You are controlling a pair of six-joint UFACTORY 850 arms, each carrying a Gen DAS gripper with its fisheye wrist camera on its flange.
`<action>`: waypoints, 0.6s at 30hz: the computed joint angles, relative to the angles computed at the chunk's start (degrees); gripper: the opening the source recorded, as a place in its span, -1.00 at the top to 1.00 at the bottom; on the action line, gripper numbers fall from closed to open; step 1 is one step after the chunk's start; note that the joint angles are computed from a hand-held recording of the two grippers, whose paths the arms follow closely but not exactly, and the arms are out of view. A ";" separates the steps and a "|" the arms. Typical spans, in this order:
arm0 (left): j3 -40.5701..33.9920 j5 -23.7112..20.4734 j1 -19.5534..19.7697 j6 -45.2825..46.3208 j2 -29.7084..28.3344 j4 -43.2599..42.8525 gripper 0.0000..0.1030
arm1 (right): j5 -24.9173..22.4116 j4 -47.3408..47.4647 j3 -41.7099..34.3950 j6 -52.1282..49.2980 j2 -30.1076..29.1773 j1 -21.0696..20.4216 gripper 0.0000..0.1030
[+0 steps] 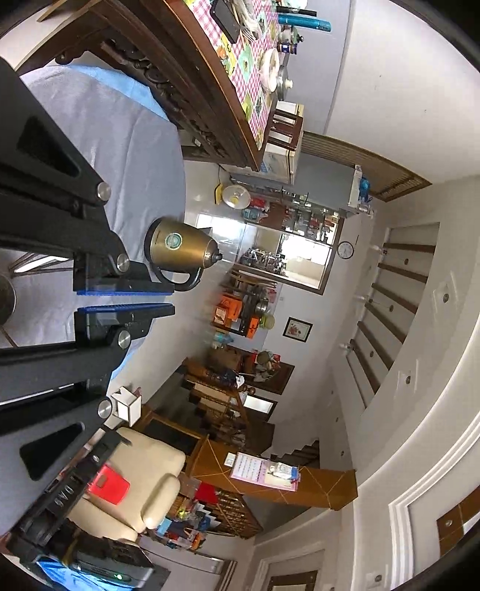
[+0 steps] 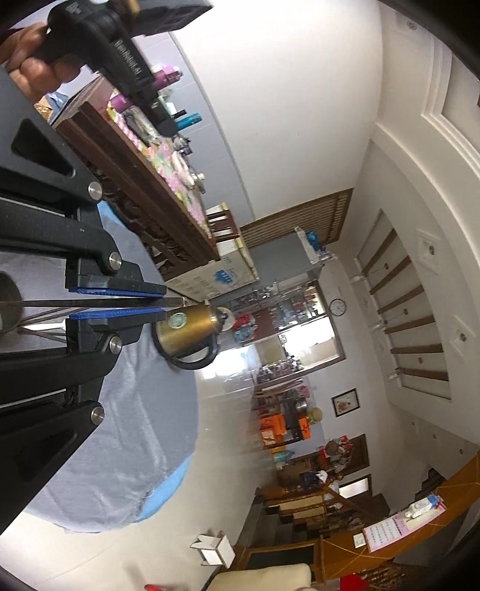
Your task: Organize utensils
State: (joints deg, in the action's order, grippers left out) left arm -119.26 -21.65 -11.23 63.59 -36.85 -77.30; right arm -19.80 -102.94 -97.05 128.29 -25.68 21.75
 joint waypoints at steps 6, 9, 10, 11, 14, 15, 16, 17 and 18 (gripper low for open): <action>-8.30 -6.91 1.21 -18.63 -6.33 20.27 0.93 | 0.34 8.36 0.20 -6.90 -1.31 -0.27 0.87; -12.79 -11.81 2.16 -30.87 -10.39 31.84 0.93 | 0.68 11.13 0.63 -8.92 -1.61 -0.77 0.87; -14.30 -13.75 2.81 -34.97 -12.00 34.79 0.93 | 1.02 12.43 0.53 -9.76 -1.92 -0.99 0.87; -14.75 -14.91 3.41 -37.36 -12.84 36.39 0.93 | 1.27 14.03 0.13 -11.02 -2.32 -1.12 0.87; -15.28 -17.40 5.34 -43.24 -14.97 40.86 0.93 | 2.34 17.93 -0.77 -14.26 -3.38 -1.47 0.87; -16.01 -19.00 6.16 -44.70 -16.13 42.40 0.93 | 2.56 19.15 -1.23 -15.40 -3.87 -1.51 0.87; -15.64 -19.72 6.57 -46.00 -16.40 43.77 0.93 | 2.51 20.32 -2.00 -16.51 -4.54 -1.45 0.87; -15.40 -20.95 6.99 -48.05 -16.78 45.49 0.93 | 2.66 21.73 -2.57 -17.78 -5.07 -1.50 0.87; -15.39 -22.78 7.56 -49.99 -17.45 46.38 0.93 | 2.81 22.85 -3.00 -18.74 -5.43 -1.53 0.87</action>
